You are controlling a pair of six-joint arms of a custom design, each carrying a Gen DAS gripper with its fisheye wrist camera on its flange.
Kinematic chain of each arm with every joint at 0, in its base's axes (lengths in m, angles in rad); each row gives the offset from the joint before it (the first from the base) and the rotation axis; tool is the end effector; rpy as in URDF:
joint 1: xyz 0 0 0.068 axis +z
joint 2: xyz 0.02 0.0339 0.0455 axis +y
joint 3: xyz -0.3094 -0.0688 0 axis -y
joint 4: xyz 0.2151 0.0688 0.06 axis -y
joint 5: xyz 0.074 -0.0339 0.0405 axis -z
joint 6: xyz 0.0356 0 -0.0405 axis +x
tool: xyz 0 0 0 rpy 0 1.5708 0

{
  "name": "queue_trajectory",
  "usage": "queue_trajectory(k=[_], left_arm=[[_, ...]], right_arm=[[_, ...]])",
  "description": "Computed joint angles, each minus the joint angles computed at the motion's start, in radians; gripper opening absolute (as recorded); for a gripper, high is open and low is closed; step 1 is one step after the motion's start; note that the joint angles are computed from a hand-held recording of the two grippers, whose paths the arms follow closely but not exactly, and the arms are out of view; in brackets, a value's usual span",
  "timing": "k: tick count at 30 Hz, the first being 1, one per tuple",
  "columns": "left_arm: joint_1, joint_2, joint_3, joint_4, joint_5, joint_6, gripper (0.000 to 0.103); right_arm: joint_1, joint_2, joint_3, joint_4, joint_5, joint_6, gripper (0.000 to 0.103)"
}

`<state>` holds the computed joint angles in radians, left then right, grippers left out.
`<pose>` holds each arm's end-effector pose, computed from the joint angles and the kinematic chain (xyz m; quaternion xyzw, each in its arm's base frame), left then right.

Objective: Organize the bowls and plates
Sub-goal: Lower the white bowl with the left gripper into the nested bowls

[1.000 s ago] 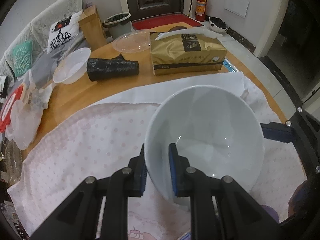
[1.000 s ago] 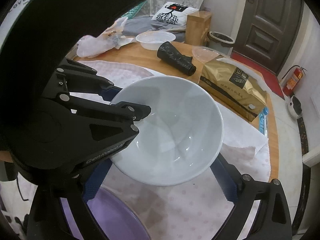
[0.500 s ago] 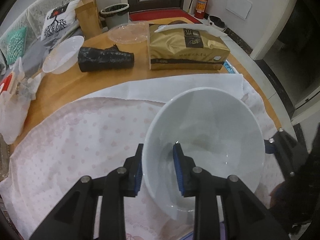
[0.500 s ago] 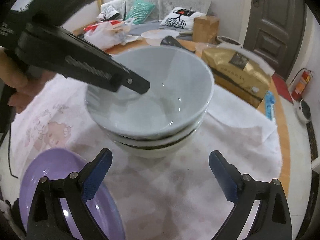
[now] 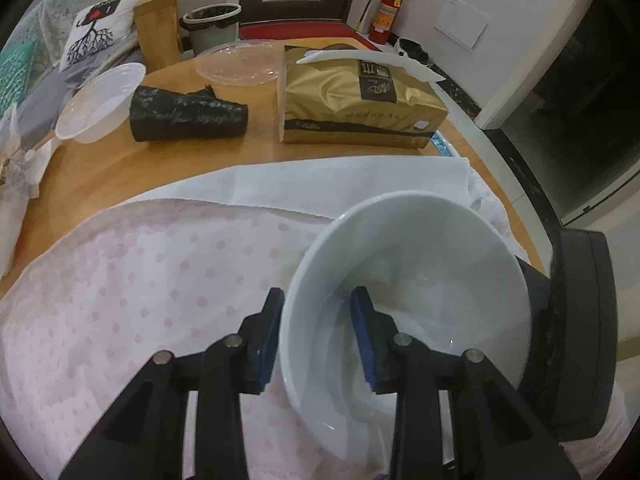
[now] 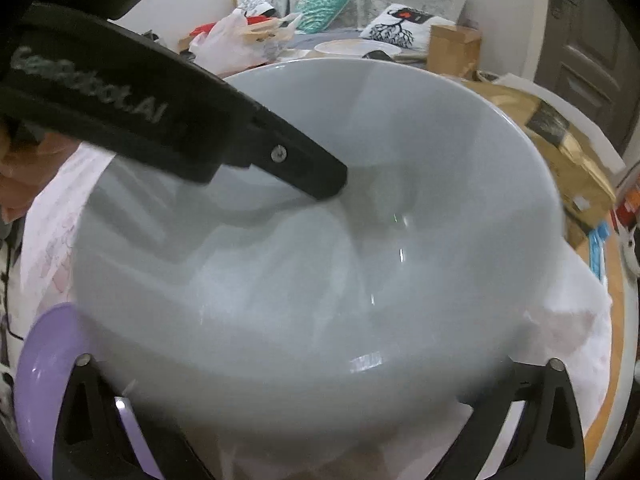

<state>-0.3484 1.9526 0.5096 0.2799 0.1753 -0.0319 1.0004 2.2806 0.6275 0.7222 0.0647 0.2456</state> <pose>0.2474 -0.0965 0.0948 0.1712 0.9606 -0.1223 0.1818 0.1797 0.2758 0.0410 -0.3402 0.8857 0.1585 0.2732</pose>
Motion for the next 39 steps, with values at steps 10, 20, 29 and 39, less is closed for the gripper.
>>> queue_trajectory(k=[10, 20, 29, 39], left_arm=[[0.045, 0.029, -0.008, 0.045, 0.075, 0.005, 0.033], [0.086, 0.041, -0.012, 0.049, 0.134, 0.012, 0.033], [0.079, 0.006, -0.025, 0.035, 0.13, 0.042, 0.034], [0.023, -0.182, -0.056, -0.057, 0.086, 0.038, 0.034]], right_arm=[[-0.002, 0.015, 0.024, 0.018, -0.027, -0.012, 0.102], [0.029, -0.003, 0.007, 0.015, 0.019, 0.04, 0.102], [0.076, -0.018, 0.0, 0.017, 0.101, 0.073, 0.101], [0.127, -0.149, -0.057, -0.016, 0.176, 0.087, 0.101]])
